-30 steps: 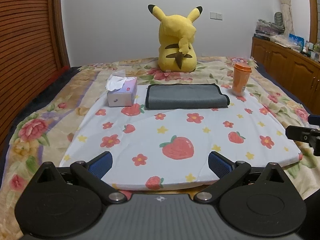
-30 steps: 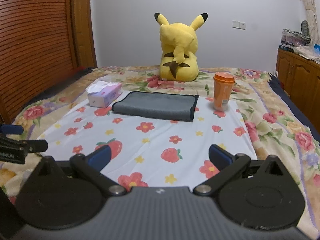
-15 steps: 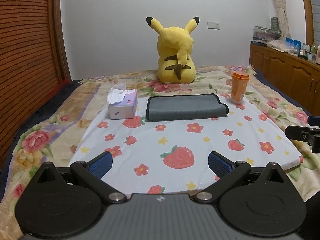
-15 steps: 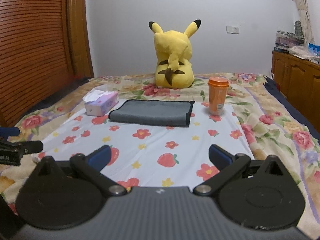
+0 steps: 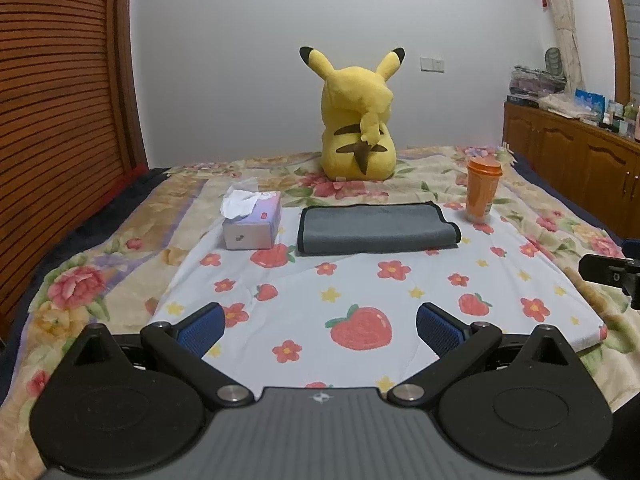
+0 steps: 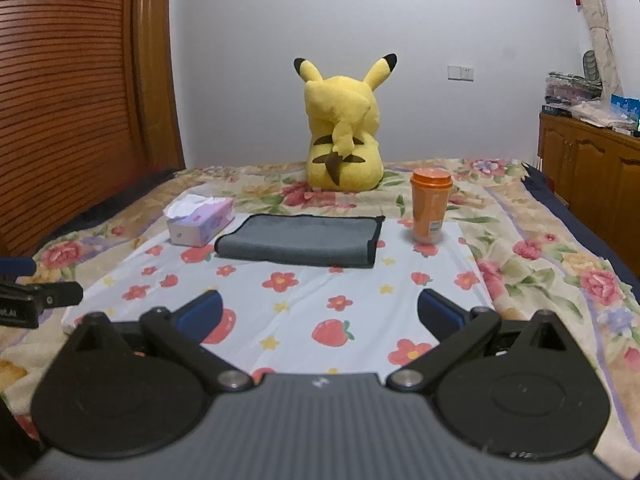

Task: Fold towel

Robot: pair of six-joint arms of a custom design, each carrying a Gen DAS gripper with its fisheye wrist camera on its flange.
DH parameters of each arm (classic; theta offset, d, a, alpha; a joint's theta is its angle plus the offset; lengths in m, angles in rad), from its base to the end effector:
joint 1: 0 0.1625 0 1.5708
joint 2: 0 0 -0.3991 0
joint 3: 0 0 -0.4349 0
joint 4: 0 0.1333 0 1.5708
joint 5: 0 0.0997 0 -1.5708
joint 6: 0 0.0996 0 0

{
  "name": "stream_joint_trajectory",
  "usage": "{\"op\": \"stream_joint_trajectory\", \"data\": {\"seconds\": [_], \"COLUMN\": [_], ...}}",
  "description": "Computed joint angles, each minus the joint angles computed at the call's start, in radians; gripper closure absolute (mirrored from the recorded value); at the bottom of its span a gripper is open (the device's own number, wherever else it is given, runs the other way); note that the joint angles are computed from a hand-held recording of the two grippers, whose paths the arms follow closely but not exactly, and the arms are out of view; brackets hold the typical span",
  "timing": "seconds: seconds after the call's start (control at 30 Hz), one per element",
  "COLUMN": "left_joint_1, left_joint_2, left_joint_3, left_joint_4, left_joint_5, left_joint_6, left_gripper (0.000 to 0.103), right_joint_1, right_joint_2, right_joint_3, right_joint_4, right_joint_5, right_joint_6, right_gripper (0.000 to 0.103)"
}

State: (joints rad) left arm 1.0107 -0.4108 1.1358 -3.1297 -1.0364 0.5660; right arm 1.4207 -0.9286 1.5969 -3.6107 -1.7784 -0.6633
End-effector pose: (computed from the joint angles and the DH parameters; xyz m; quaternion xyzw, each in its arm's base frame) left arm -0.2807 -0.7941 0.0497 0.3803 0.8028 -0.3899 0.2426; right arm 0.0075 -0.7047 0.2910 0.1319 -0.7612 0.5468 0.3228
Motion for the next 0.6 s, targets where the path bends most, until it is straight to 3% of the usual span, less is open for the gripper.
{"op": "stream_joint_trajectory", "data": {"seconds": [0.6], "left_joint_1": [-0.002], "left_joint_2": [-0.001], "left_joint_3": [0.018], "left_joint_4": [-0.086], "left_joint_5": [-0.030], "left_joint_6": [0.041], "left_gripper": [0.000], "right_joint_1": [-0.007], "right_joint_2": [0.007], "right_joint_3": [0.007], "right_joint_4": [-0.072], "right_joint_5": [0.027], "right_joint_6": [-0.010], "right_gripper": [0.000]}}
